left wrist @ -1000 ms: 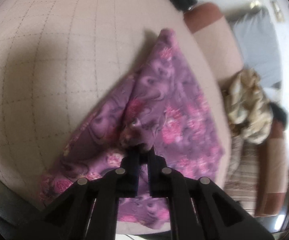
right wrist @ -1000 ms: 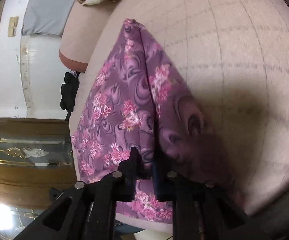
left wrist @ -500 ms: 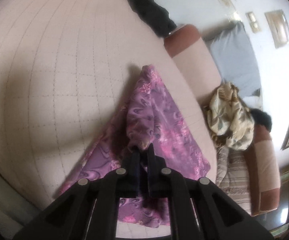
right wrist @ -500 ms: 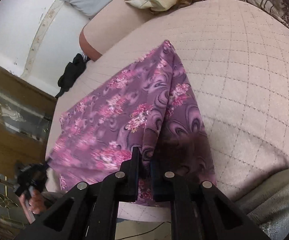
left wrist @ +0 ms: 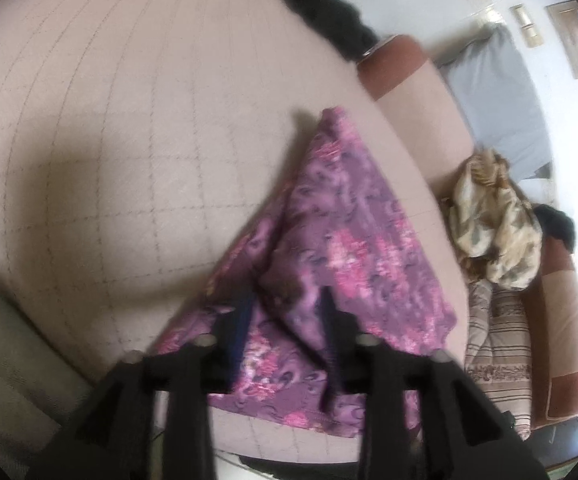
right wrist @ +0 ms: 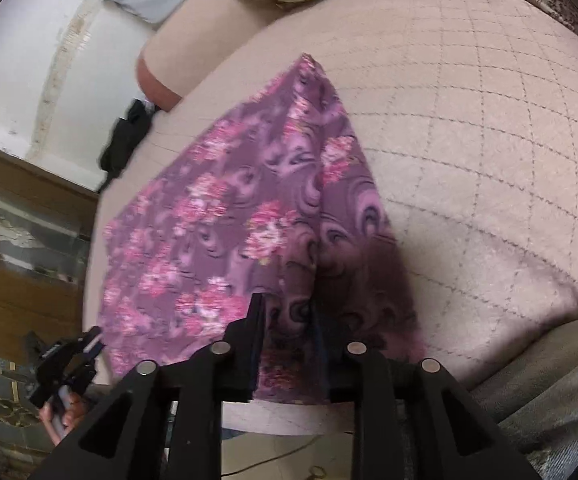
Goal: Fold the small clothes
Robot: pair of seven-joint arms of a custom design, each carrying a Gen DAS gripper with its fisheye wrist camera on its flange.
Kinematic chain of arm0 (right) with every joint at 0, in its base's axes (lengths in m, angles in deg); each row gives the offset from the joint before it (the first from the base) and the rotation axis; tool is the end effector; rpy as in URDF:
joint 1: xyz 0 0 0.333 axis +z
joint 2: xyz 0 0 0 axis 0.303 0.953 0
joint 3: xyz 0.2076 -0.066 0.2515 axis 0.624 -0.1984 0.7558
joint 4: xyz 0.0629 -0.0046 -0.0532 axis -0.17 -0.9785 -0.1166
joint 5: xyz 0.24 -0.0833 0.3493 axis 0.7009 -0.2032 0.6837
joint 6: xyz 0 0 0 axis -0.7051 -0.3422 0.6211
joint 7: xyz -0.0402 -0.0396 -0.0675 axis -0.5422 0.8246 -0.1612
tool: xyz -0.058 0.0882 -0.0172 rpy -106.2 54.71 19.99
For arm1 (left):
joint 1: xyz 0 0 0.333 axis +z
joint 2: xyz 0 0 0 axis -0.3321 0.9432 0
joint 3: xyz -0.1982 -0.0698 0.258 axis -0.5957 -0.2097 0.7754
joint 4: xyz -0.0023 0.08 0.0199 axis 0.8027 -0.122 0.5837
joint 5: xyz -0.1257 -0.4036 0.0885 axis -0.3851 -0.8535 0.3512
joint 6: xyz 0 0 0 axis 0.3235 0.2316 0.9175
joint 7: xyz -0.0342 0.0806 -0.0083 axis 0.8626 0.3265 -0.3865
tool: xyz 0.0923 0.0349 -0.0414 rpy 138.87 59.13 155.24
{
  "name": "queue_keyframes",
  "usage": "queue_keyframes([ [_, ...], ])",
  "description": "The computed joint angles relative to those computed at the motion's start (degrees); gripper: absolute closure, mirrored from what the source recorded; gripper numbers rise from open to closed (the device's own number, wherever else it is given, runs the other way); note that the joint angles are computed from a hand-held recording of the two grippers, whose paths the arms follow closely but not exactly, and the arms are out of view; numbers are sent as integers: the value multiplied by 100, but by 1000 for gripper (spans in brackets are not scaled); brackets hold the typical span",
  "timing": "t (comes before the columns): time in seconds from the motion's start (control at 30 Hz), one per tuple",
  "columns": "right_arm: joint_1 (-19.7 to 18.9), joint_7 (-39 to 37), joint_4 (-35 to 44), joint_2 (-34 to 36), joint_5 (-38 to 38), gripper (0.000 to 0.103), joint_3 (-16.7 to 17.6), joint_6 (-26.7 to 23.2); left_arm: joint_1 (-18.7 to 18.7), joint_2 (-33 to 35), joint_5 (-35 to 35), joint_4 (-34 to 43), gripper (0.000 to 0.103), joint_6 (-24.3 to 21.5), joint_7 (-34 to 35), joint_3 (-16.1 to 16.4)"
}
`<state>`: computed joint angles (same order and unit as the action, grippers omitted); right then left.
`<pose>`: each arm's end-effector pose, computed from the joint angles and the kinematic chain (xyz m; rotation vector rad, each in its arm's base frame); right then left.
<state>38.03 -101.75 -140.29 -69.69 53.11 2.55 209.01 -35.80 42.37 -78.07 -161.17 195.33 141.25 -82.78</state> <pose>0.3792 0.2703 0.5137 -0.8262 2.2275 -0.0372 0.5621 -0.3202 0.5007 2.0857 -1.7750 1.0755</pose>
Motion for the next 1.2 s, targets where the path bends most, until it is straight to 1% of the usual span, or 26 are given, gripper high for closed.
queue_keyframes([
  [0.03,-11,51,-68,-37,11,61,5,94,-4,-18,-78,-5,49,53,105,-15],
  [0.1,13,54,-116,-37,70,61,-37,162,-34,19,-146,52,47,31,279,-52],
  [0.2,198,-176,-138,6,244,61,-206,190,-39,151,-564,192,47,-267,704,-113],
  [0.23,303,-318,-126,43,334,61,-283,177,-66,250,-494,257,47,-427,632,-123],
  [0.27,441,-532,-38,143,453,63,-389,68,-83,312,-372,307,50,-538,534,-117],
  [0.3,468,-652,74,251,509,68,-403,-58,-120,447,-85,413,71,-711,328,-99],
  [0.33,450,-713,217,368,518,83,-357,-225,-120,502,-14,438,86,-751,283,-99],
  [0.37,437,-762,246,386,526,92,-334,-290,-77,518,-184,445,99,-764,395,-131],
  [0.5,3,-254,215,78,-7,95,140,-423,-30,40,-967,-2,99,-112,1086,-210],
  [0.53,43,-253,204,94,13,95,100,-458,-72,9,-858,-61,99,-10,1035,-189],
  [0.57,143,-353,225,165,108,95,-12,-500,-121,110,-474,14,99,-89,723,-151],
  [0.63,333,-685,431,388,319,95,-203,-854,-170,364,130,223,98,-441,134,-79],
  [0.73,266,-628,471,366,227,92,-117,-946,-94,328,-23,230,92,-635,133,-108],
  [0.77,220,-528,439,312,173,90,-71,-906,-94,280,-21,194,84,-604,109,-106],
  [0.8,157,-380,360,209,94,85,-12,-815,-95,196,37,135,73,-550,37,-89],
  [0.83,33,-163,289,76,-74,77,110,-729,-97,54,96,11,66,-363,-70,-64],
  [0.87,-124,67,193,-102,-308,69,256,-612,-93,-30,84,-78,53,-207,-96,-50],
  [0.9,-355,359,130,-284,-640,45,477,-444,-97,-140,135,-190,42,34,-216,-32],
  [0.93,-506,518,138,-370,-878,26,609,-358,-100,-269,538,-328,39,323,-663,13],
  [0.97,-607,600,167,-430,-1089,23,706,-308,-91,-299,982,-370,37,445,-1056,36],
  [1.0,-620,579,209,-430,-1215,23,716,-264,-60,-320,1828,-361,35,488,-1705,78],
  [1.03,-583,518,296,-358,-1277,23,694,-213,-28,-264,2377,-239,34,334,-2042,104],
  [1.1,-319,104,503,-35,-1174,23,368,147,-26,-100,3082,26,32,43,-2449,127],
  [1.13,-227,-79,617,131,-1104,23,243,366,-50,79,3396,286,30,-231,-2544,135],
  [1.17,-135,-265,677,219,-1008,23,121,509,-62,192,3424,441,27,-389,-2441,132],
  [1.2,131,-673,885,498,-764,23,-162,742,-75,421,3338,716,27,-606,-2156,97],
])
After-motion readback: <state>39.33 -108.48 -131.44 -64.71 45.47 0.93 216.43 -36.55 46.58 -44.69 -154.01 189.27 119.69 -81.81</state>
